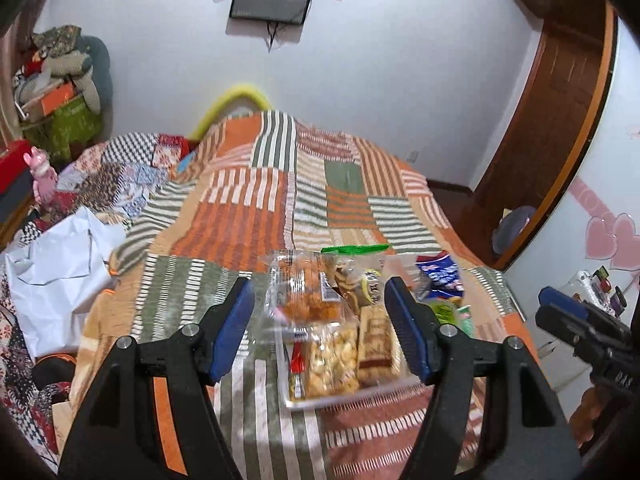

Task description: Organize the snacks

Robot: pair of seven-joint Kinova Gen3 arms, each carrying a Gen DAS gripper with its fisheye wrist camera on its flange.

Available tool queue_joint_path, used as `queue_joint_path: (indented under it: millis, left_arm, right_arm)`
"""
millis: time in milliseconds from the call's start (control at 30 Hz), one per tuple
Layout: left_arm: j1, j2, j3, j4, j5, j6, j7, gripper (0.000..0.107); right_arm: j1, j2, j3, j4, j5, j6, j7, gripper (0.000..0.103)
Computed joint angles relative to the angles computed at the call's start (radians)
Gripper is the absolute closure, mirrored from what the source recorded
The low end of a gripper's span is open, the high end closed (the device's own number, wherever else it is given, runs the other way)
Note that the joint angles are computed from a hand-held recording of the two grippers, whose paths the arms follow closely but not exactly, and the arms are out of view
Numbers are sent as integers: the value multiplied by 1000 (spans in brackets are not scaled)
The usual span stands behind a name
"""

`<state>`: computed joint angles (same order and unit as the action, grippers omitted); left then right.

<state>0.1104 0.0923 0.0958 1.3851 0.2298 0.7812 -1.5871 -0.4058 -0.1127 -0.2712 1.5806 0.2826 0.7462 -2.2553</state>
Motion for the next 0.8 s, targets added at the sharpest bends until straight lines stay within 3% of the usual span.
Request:
queue_joint_path:
  millis: [167, 300, 533, 667, 800]
  left_arm:
    - [19, -125, 2, 95, -51, -65, 9, 38]
    - [33, -239, 14, 197, -98, -163, 40, 26]
    - [-7, -366, 106, 308, -237, -266, 169, 11]
    - [-1, -397, 120, 344, -263, -304, 192, 9]
    - [-22, -424, 147, 382, -284, -351, 232, 5]
  right_arm:
    - [6, -50, -55, 9, 76, 13, -78, 49]
    - [25, -88, -111, 21, 143, 18, -144, 49]
    - [108, -149, -267, 72, 322, 13, -311, 29]
    - [156, -172, -345, 102, 414, 6, -393, 17]
    - [212, -183, -444, 123, 532, 30, -479, 11]
